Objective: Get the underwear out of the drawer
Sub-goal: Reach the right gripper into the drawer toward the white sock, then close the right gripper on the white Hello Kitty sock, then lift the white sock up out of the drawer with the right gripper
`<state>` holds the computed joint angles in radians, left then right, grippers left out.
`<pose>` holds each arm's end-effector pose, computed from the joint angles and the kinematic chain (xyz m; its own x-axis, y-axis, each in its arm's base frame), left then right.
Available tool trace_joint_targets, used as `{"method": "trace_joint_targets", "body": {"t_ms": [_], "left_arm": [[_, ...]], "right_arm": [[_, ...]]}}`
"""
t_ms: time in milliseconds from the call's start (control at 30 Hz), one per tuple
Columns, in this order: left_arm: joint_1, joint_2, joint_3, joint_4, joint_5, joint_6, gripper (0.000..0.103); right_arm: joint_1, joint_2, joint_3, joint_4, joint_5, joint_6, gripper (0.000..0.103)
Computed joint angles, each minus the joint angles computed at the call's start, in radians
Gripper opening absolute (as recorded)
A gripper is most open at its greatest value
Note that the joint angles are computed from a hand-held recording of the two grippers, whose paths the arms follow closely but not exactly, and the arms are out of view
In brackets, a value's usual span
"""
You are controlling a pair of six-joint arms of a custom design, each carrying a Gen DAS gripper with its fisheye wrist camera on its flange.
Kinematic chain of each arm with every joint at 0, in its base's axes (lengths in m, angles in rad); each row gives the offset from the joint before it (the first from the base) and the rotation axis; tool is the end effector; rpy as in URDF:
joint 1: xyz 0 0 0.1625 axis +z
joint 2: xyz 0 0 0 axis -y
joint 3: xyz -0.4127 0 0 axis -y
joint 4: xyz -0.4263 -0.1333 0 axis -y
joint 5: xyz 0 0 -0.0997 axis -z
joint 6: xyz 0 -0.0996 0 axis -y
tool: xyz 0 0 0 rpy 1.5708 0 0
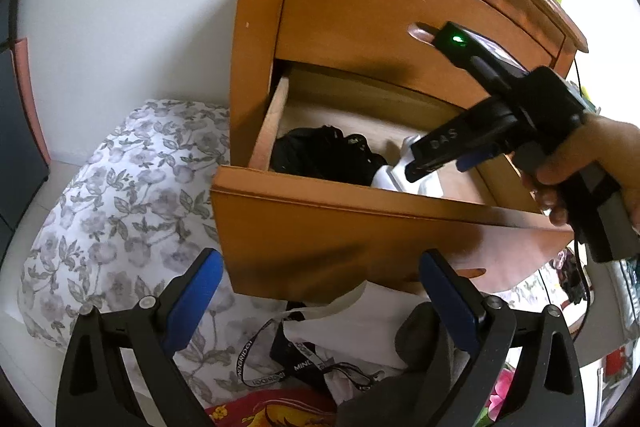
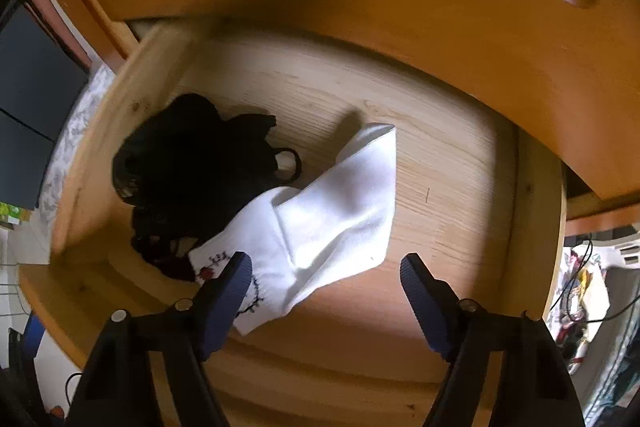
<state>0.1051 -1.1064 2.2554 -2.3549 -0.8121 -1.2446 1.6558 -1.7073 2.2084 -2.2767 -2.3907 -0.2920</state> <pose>-0.4032 -0.2455 0.0395 -0.8262 0.1467 -0.5440 0.4569 0.7395 -0.4944 0.0967 -0.4225 0.3203 -0.6392 -0.1944 0.7440 -0.2789 0.9602 0.0113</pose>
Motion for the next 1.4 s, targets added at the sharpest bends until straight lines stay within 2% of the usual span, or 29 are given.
{"method": "trace_joint_targets", "body": {"t_ms": [100, 267, 400, 533, 633, 700, 833, 1100, 1300, 1400], "left_arm": [[0.005, 0.007, -0.003, -0.008, -0.009, 0.013, 0.099], [0.009, 0.010, -0.002, -0.019, -0.017, 0.028, 0.099], [0.014, 0.012, -0.002, -0.030, -0.026, 0.037, 0.099], [0.017, 0.011, 0.000, -0.037, -0.030, 0.041, 0.099], [0.019, 0.010, 0.001, -0.037, -0.031, 0.038, 0.099], [0.021, 0.011, 0.001, -0.035, -0.032, 0.036, 0.099], [0.023, 0.012, -0.001, -0.035, -0.037, 0.036, 0.099], [0.023, 0.015, -0.002, -0.037, -0.038, 0.037, 0.099], [0.020, 0.022, -0.007, -0.038, -0.046, 0.042, 0.099], [0.017, 0.020, -0.008, -0.040, -0.047, 0.048, 0.099]], "right_arm": [[0.000, 0.030, -0.009, 0.002, -0.019, 0.000, 0.078], [0.005, 0.079, -0.022, 0.002, -0.048, -0.001, 0.064], [0.012, 0.110, -0.026, -0.005, -0.081, -0.011, 0.063], [0.011, 0.134, -0.033, -0.002, -0.092, -0.004, 0.055], [0.008, 0.152, -0.038, -0.007, -0.116, -0.009, 0.053], [0.001, 0.153, -0.037, -0.020, -0.107, -0.010, 0.052], [-0.006, 0.150, -0.044, -0.027, -0.106, -0.015, 0.034], [-0.013, 0.103, -0.031, -0.021, -0.124, -0.018, 0.012], [-0.008, 0.046, -0.025, -0.007, -0.114, -0.026, 0.007], [-0.007, 0.009, -0.019, -0.016, -0.104, -0.056, 0.007]]}}
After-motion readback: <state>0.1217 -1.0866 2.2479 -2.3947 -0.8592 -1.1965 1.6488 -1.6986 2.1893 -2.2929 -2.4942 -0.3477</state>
